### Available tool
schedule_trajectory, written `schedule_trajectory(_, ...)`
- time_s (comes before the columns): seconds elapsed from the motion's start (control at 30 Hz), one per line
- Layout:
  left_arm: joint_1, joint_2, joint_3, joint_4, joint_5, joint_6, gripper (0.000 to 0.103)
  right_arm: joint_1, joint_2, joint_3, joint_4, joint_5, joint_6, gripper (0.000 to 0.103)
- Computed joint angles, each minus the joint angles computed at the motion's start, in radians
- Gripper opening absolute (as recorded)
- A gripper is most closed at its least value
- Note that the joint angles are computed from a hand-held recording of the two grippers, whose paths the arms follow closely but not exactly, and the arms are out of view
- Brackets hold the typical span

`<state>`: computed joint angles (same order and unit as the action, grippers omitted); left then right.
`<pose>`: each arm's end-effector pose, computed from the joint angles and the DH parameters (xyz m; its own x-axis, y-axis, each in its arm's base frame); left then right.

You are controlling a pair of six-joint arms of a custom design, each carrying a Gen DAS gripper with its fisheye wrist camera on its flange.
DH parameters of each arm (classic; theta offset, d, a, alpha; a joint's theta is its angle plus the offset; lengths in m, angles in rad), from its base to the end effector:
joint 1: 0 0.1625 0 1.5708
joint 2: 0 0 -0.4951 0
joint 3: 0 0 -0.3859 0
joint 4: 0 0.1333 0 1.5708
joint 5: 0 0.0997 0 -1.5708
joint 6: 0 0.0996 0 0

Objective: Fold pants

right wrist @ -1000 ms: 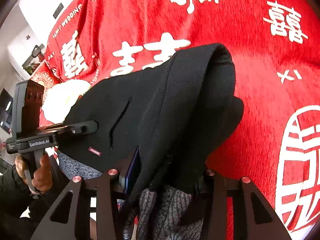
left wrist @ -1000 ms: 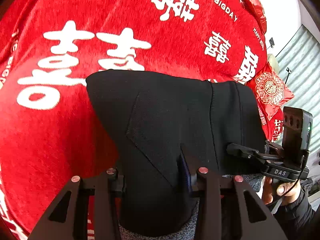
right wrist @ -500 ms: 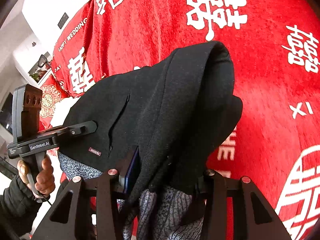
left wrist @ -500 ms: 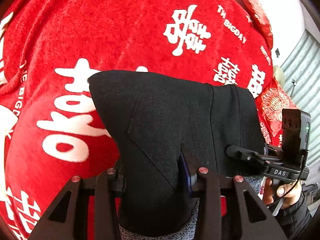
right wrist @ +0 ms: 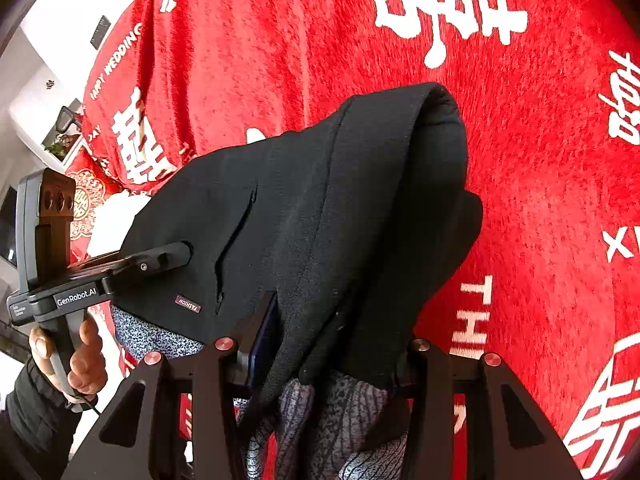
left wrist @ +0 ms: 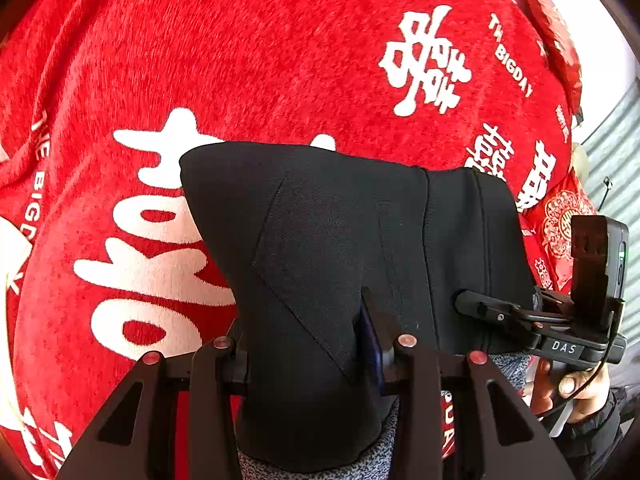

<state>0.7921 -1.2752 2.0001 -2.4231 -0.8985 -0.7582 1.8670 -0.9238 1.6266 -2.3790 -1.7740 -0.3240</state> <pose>-0.2416 -0.5229 0.3156 -0.9238 -0.1274 -0.3612 0.0847 0.8518 -0.5170 0.3133 -0.6387 0.2216 -0.8015 -0.5546 0.2237 -0.5754 0.8171 -0.0358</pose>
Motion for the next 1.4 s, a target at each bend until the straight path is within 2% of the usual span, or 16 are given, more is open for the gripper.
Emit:
schedule_trajectory(0.37, 0.088, 0.004, 0.009, 0.089, -0.08, -0.043, 0.046, -0.023, 0.063, -0.024, 0.075, -0.003, 0.056, 0.047)
schedule_trajectory(0.47, 0.121, 0.007, 0.055, 0.028, -0.096, -0.04, 0.057, -0.038, 0.086, -0.004, 0.04, -0.04, 0.046, 0.058)
schedule_trajectory(0.53, 0.13, -0.004, 0.077, -0.019, -0.111, -0.033, 0.064, -0.046, 0.088, -0.004, 0.032, -0.035, 0.046, 0.064)
schedule_trajectory(0.57, 0.131, -0.011, 0.08, -0.021, -0.116, -0.033, 0.064, -0.05, 0.088, -0.007, 0.041, -0.025, 0.044, 0.069)
schedule_trajectory(0.6, 0.13, -0.018, 0.08, -0.012, -0.117, -0.034, 0.065, -0.05, 0.088, -0.014, 0.053, -0.023, 0.048, 0.082)
schedule_trajectory(0.67, 0.115, -0.049, 0.086, 0.01, -0.094, -0.047, 0.065, -0.048, 0.085, -0.033, 0.09, -0.051, 0.068, 0.091)
schedule_trajectory(0.77, 0.062, -0.105, 0.091, 0.092, 0.027, -0.125, 0.065, -0.049, 0.041, -0.003, 0.023, -0.057, 0.061, 0.091)
schedule_trajectory(0.83, 0.033, -0.132, 0.092, 0.105, 0.063, -0.152, 0.065, -0.039, 0.007, 0.031, -0.062, -0.065, 0.033, 0.091)
schedule_trajectory(0.87, 0.019, -0.14, 0.094, 0.084, 0.068, -0.153, 0.065, -0.032, -0.011, 0.05, -0.107, -0.039, -0.002, 0.091)
schedule_trajectory(1.0, -0.008, -0.086, 0.079, -0.055, -0.009, -0.044, 0.066, 0.004, -0.006, 0.046, -0.121, 0.047, -0.121, 0.091)
schedule_trajectory(1.1, -0.017, -0.036, 0.086, -0.106, -0.059, -0.009, 0.066, 0.018, 0.041, 0.02, -0.08, 0.054, -0.196, 0.091)
schedule_trajectory(1.13, -0.011, -0.019, 0.094, -0.113, -0.078, -0.007, 0.066, 0.014, 0.064, 0.009, -0.052, 0.024, -0.207, 0.091)
schedule_trajectory(1.2, 0.016, 0.018, 0.107, -0.096, -0.109, -0.022, 0.066, -0.003, 0.095, -0.001, -0.019, -0.06, -0.176, 0.091)
schedule_trajectory(1.23, 0.018, 0.028, 0.13, -0.127, -0.097, -0.005, 0.066, -0.013, 0.101, -0.001, -0.015, -0.07, -0.167, 0.092)
schedule_trajectory(1.3, -0.004, 0.033, 0.146, -0.142, -0.047, 0.02, 0.066, -0.031, 0.089, 0.002, -0.021, -0.014, -0.15, 0.092)
schedule_trajectory(1.4, -0.005, 0.032, 0.128, -0.106, -0.048, 0.007, 0.066, -0.021, 0.075, -0.023, -0.032, 0.037, -0.127, 0.092)
